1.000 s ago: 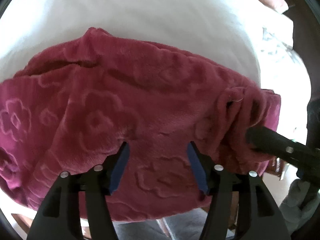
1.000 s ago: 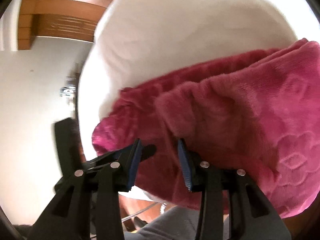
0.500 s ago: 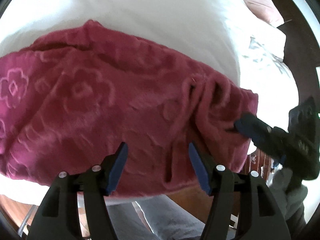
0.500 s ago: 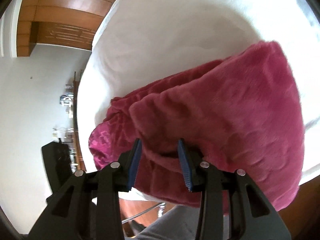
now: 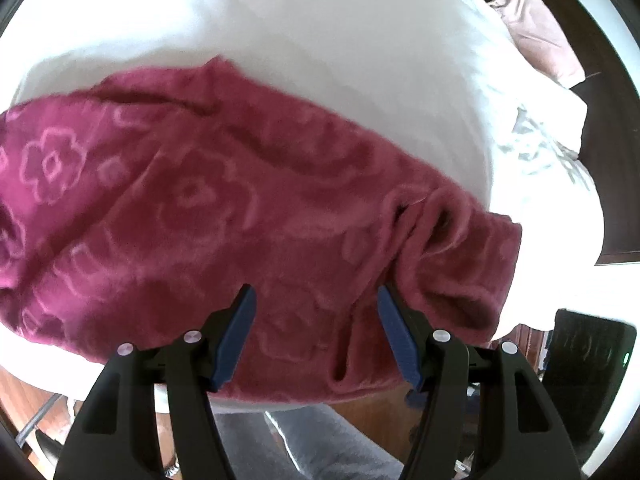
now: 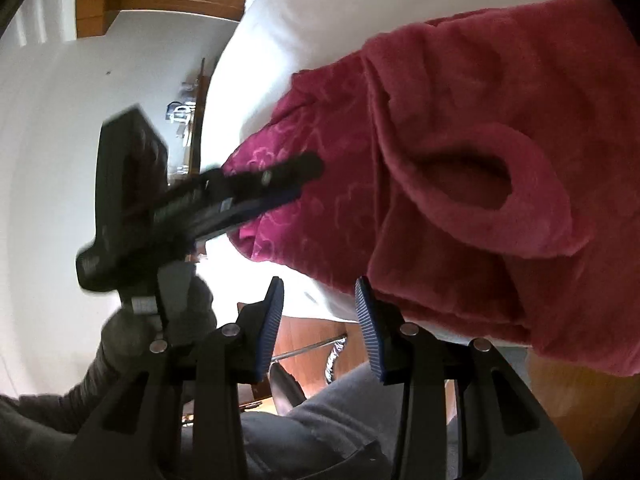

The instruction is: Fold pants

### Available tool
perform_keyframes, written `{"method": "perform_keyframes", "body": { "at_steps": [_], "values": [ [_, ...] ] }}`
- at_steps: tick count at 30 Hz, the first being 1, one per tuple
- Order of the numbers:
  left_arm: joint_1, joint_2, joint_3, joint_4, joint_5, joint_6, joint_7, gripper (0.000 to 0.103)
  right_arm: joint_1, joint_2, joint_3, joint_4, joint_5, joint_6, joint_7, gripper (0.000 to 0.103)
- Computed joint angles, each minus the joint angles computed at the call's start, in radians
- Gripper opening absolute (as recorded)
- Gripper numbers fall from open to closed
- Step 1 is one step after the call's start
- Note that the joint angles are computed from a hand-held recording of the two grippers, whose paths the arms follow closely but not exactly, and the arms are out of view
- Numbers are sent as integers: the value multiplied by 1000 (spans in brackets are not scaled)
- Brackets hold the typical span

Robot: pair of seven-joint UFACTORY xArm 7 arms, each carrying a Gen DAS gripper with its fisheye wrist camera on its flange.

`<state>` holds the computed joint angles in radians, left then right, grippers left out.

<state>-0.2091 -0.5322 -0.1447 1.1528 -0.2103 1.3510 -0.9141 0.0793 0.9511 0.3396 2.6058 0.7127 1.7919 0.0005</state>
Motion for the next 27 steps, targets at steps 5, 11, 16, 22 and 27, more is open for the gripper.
{"method": "perform_keyframes", "body": {
  "at_steps": [5, 11, 16, 22, 27],
  "values": [
    [-22, 102, -11, 67, 0, -52, 49, 69, -46, -144, -57, -192, -8, -156, -64, 39],
    [-42, 212, -11, 128, 8, -89, 100, 73, -7, -198, -133, -258, -169, -279, -151, 39],
    [-37, 259, 13, 126, -14, -114, 124, 75, 0, -99, -66, -164, -118, -185, -119, 39],
    [-25, 288, 36, 108, -53, -130, 159, 75, 25, -152, -44, -277, -69, -116, -196, 39],
    [-26, 287, 55, 67, -145, -178, 208, 50, 32, -198, -72, -353, -58, -149, -207, 39]
  ]
}}
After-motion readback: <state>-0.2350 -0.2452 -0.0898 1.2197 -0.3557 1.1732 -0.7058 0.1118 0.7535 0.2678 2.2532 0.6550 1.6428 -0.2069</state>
